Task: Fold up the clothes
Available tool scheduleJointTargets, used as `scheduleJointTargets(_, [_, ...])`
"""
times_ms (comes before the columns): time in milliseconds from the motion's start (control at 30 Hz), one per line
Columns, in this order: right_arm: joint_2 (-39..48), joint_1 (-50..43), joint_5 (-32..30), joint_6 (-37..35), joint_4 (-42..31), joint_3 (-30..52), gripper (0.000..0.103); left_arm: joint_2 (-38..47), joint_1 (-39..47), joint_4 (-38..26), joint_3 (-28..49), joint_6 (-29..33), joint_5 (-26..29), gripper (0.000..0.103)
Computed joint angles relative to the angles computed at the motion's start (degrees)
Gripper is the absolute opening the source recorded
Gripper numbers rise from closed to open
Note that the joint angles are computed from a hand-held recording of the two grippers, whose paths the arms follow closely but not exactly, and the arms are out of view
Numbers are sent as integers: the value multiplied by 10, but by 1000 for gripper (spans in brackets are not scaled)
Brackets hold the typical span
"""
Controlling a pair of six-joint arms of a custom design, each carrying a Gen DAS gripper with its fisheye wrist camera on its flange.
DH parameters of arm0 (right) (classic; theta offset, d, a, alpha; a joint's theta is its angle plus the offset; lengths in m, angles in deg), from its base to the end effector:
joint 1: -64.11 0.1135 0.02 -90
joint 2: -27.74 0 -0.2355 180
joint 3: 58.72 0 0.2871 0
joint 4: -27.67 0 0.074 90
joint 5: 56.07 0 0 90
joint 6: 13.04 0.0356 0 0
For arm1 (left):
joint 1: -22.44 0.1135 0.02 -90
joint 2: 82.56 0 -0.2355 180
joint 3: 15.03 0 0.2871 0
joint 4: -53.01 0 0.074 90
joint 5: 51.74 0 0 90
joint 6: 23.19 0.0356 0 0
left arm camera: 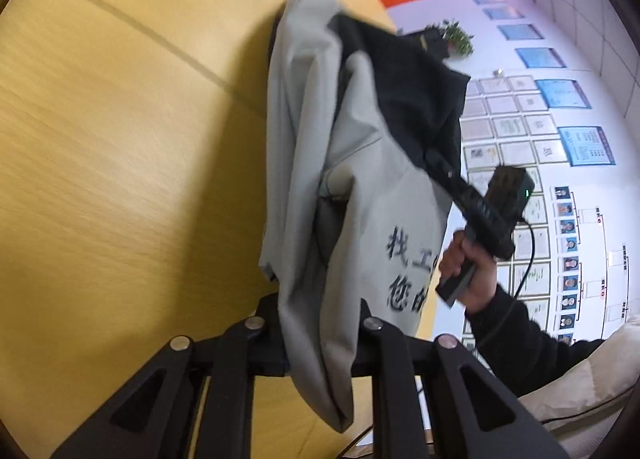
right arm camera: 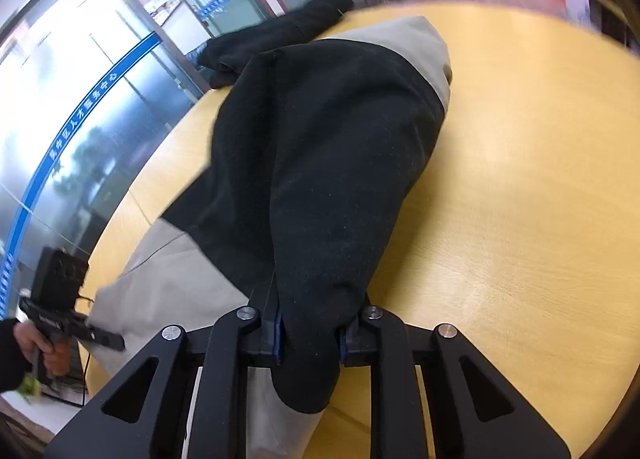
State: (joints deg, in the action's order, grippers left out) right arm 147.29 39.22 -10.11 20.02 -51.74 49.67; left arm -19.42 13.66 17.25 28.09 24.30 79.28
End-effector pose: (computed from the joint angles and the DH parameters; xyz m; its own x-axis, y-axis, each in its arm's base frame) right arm 0.3885 -0.1530 0.1632 -0.7536 -0.3145 -0.5772 -0.5917 0.7069 0.3875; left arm 0.2337 -0.0597 0.1419 -0.9267 -0.3727 -0.0478 -0.1984 0.5934 -0.7801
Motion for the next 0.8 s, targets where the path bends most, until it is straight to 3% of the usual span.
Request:
scheduleJointTargets(133, [-102,30,-12,35,51,-95,16,-119,111,-152,-4,93,31,14])
scheduleJointTargets(267, [-159,108,-40,115,96,-125,16,-113,269,-308,78,256,70,14])
scheduleJointTargets(333, [-170,155,-48,171,129,-122,16,-38,360,-386,163,376,85,14])
scheduleJointTargets(467, [-144,282,-37,337,254,-87,16,183,488,-468,372,558,80,14])
scheduleJointTargets(600, [-13,410,32,489,396,7,16,431,543,-511,610,648,39,14])
scheduleJointTargets(733, [172,485,116,520,363,192,16,620,554,-537,796,705,-16,14])
scheduleJointTargets(800, [223,487,134,549,367,235,17,690,563,-557,875,738,-27,14])
